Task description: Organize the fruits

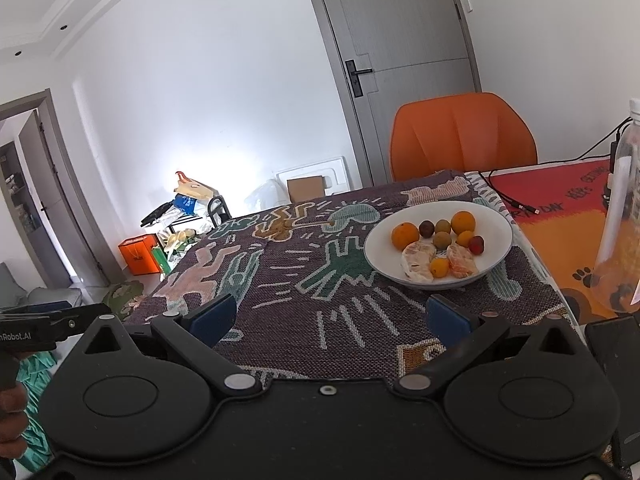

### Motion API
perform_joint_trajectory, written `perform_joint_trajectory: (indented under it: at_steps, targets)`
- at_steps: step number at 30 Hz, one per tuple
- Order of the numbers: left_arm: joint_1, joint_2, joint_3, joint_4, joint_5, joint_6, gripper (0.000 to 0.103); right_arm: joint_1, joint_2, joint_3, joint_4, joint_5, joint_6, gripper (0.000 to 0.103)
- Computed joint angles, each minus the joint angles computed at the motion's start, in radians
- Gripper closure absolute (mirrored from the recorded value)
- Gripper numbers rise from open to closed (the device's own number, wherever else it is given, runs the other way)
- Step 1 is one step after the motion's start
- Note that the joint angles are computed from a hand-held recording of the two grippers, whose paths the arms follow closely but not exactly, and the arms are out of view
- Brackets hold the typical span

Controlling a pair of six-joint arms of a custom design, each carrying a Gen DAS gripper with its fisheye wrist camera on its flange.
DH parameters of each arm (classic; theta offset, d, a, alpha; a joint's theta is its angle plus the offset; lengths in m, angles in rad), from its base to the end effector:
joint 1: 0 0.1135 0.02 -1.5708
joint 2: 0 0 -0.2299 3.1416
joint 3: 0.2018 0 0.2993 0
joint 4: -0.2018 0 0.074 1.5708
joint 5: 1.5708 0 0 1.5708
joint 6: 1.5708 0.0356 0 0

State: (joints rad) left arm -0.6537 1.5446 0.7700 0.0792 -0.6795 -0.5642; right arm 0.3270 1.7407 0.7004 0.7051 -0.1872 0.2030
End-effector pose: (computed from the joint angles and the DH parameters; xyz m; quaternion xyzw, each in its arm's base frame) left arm 0.2864 -0.1912 0.1160 -0.1029 0.8594 0.0190 0.5004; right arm 0.3406 0.1225 0.0817 -0.1043 0.8067 0.2246 0.5366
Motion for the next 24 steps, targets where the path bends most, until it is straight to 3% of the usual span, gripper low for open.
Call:
perform_joint_trajectory:
  at_steps: [24]
  targets:
    - [0.035,0.045,0.020,-0.007,0.030,-0.006,0.000,-0.008,0.064,0.055,-0.014,0.014,0.017,0.000]
